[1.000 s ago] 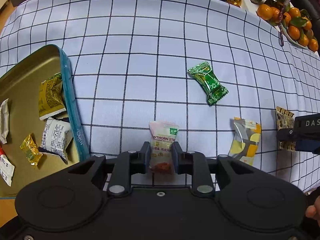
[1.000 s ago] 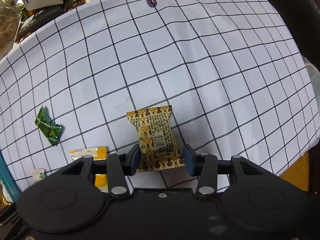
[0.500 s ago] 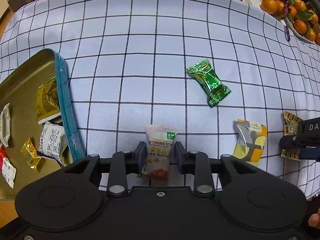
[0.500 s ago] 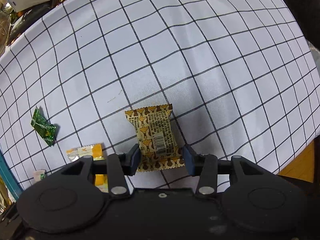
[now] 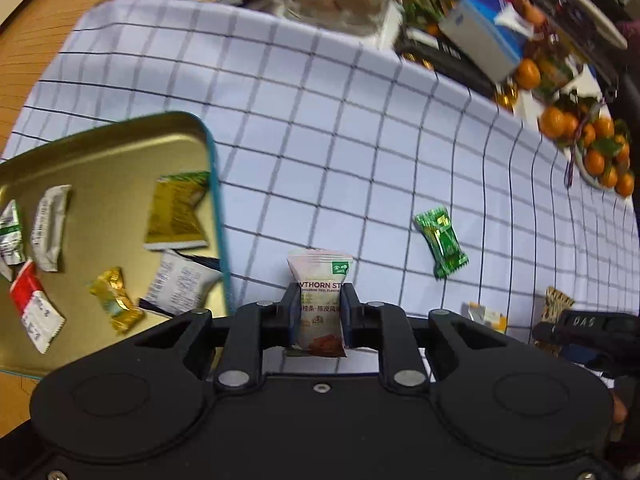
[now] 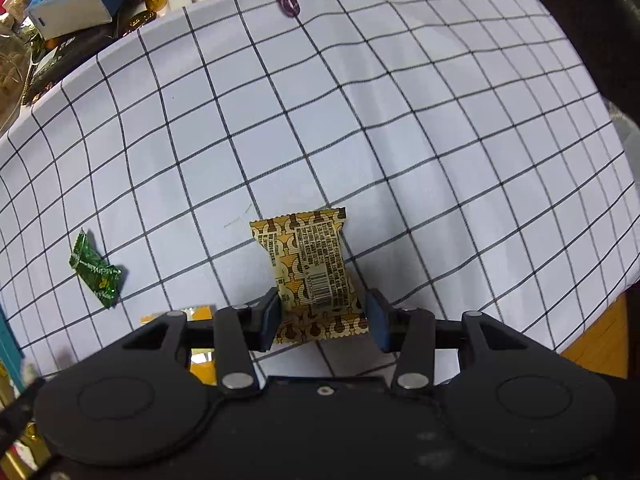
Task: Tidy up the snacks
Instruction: 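Carry hawthorn packet over the gold tray while right tool carries gold patterned packet, then open left tool over the tray while right tool releases gold patterned packet there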
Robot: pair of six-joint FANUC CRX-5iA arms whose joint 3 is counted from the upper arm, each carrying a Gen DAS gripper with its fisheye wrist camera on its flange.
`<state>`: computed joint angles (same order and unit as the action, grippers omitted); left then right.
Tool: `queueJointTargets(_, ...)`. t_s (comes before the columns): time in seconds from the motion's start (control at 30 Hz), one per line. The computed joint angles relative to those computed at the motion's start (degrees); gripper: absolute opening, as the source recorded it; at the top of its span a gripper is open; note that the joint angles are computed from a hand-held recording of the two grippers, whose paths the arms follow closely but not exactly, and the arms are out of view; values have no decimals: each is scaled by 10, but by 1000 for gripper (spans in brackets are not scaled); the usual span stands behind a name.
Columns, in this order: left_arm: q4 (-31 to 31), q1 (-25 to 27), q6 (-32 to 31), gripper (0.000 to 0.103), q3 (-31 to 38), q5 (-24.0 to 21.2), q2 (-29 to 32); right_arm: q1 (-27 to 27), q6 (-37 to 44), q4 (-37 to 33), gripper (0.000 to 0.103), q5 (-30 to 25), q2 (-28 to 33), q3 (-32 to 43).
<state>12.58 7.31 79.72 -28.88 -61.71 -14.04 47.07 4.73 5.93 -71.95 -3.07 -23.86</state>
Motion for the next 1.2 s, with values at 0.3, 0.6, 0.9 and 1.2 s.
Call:
queueJointTargets(0.3, -46, 94, 42, 27, 18, 14, -33, 53, -27, 15, 46, -22, 19, 41)
queueJointTargets(0.6, -90, 203, 95, 27, 34, -18, -22, 139, 29, 34, 46, -23, 102, 188)
queueJointTargets(0.9, -115, 266, 142, 30, 53, -51, 5, 189, 132, 31, 47, -38, 236, 394)
queueJointTargets(1.2, -103, 281, 141, 32, 50, -50, 0, 190, 152, 2, 49, -48, 295, 485)
